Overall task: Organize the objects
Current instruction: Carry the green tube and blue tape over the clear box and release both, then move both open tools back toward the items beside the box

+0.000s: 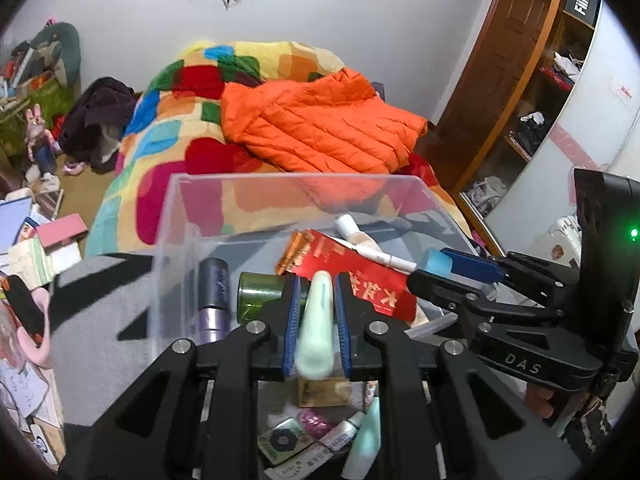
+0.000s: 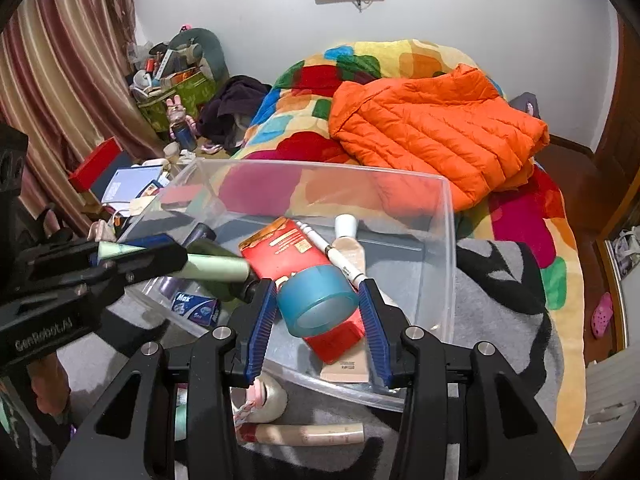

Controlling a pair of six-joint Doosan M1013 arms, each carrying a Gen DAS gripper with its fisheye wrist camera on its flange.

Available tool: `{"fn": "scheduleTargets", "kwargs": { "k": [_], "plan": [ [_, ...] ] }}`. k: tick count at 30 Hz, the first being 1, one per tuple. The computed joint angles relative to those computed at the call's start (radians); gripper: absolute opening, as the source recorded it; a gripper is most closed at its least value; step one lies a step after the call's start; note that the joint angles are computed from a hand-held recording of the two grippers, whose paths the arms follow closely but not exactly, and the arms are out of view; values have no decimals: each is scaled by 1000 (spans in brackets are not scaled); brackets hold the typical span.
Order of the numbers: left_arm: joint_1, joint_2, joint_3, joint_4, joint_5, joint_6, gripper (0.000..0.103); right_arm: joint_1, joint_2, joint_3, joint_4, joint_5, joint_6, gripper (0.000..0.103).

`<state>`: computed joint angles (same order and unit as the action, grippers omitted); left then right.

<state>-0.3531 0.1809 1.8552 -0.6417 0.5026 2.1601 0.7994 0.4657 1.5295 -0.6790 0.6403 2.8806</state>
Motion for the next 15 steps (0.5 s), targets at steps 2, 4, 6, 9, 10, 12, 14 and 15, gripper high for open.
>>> {"fn": "scheduleTargets", "kwargs": {
  "k": [2,4,6,9,10,12,14,15],
  "plan": [
    [5,-6,1,-4,-5,8,16,2,-4,3,-8,-4,6,39],
    [6,-15,4,2,-14,5,16,4,-9,5,-11,-11,10,39],
    [3,-25,8,31,-30,-14,17,6,-17,10,-23,-16,24,39],
    [0,-42,20,55,-50,-24,21,14,-30,18,-51,-17,52,39],
    [-2,-49,26,64,-58,-29,23,17,-34,21,-61,-15,61,39],
    [-7,-62,37,89,-74,-40,24,24,-45,31,-83,-17,86,39],
    [-10,-74,49,105,-84,-43,30,31,-54,40,-101,-16,104,39],
    [-11,-80,57,108,-84,-41,31,36,-59,45,-110,-15,114,39]
  ]
}}
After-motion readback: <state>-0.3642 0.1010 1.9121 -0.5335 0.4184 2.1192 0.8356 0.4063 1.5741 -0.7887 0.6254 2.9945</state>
